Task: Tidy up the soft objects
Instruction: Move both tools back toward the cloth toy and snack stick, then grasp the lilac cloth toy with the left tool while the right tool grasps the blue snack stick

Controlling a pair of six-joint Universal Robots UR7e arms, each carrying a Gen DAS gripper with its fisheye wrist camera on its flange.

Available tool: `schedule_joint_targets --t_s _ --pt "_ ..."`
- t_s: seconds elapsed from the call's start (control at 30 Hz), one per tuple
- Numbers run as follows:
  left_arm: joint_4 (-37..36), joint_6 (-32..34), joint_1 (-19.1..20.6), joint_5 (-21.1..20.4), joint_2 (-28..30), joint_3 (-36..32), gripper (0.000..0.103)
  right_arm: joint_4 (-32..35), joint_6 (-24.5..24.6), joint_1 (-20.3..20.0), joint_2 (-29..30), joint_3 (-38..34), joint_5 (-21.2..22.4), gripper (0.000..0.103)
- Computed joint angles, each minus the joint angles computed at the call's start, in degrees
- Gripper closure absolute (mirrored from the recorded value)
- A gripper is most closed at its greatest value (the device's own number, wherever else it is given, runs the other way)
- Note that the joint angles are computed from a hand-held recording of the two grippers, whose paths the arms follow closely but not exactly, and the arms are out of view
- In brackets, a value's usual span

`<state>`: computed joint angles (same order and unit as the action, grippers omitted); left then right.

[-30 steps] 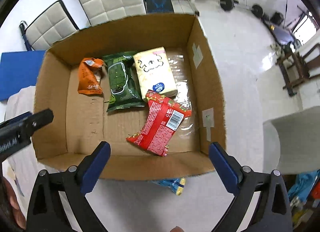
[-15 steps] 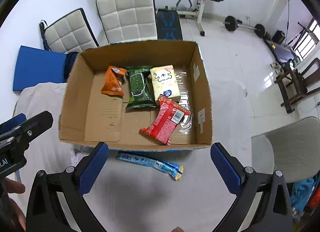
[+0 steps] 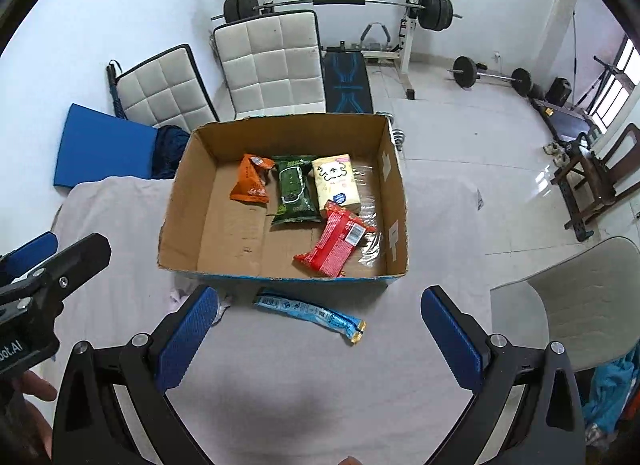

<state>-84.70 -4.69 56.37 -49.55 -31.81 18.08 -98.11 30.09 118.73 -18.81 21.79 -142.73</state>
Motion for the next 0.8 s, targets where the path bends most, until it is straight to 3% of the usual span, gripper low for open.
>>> schedule_joint_targets --t_s 0.1,0.23,0.3,0.5,0.57,0.6,0.67,0.7,0.8 --pt "-2.45 -4.12 1.13 1.40 -4.26 9.42 0.006 -4.45 -5.09 -1.59 -2.72 7.59 2.18 0.000" --pt "0.70 -12.72 4.47 1.24 -6.91 16.59 0.006 2.44 -5.52 -5.75 -2.17 10.69 6.78 0.000" --pt "2.79 -15.60 6.20 1.40 -7.29 18.73 0.006 3.67 -5.15 -7.91 -1.77 12.41 8.62 0.000" --pt "5.09 -18.66 9.71 2.45 -6.70 21.08 0.006 1.15 -6.99 -11.69 0.37 15.21 7.62 0.005" --pt "5.06 -17.64 10.31 2.45 -6.13 20.90 0.006 2.02 -7.14 -12.39 1.41 14.33 8.43 0.021" --pt "5.37 -17.07 10.46 2.84 -5.51 20.22 0.006 4.14 -5.93 -12.64 2.16 13.29 8.31 0.034" --pt "5.41 -15.29 10.70 2.85 -4.37 18.87 0.006 2.49 -6.09 -12.28 1.41 15.44 6.61 0.040" --pt "5.63 -14.63 10.72 3.25 -3.63 17.96 0.006 2.43 -6.04 -12.08 0.77 16.49 6.94 0.051" --pt "7.13 -11.62 10.73 3.81 -0.76 14.03 0.006 5.55 -6.38 -11.85 -0.76 17.87 12.55 0.064"
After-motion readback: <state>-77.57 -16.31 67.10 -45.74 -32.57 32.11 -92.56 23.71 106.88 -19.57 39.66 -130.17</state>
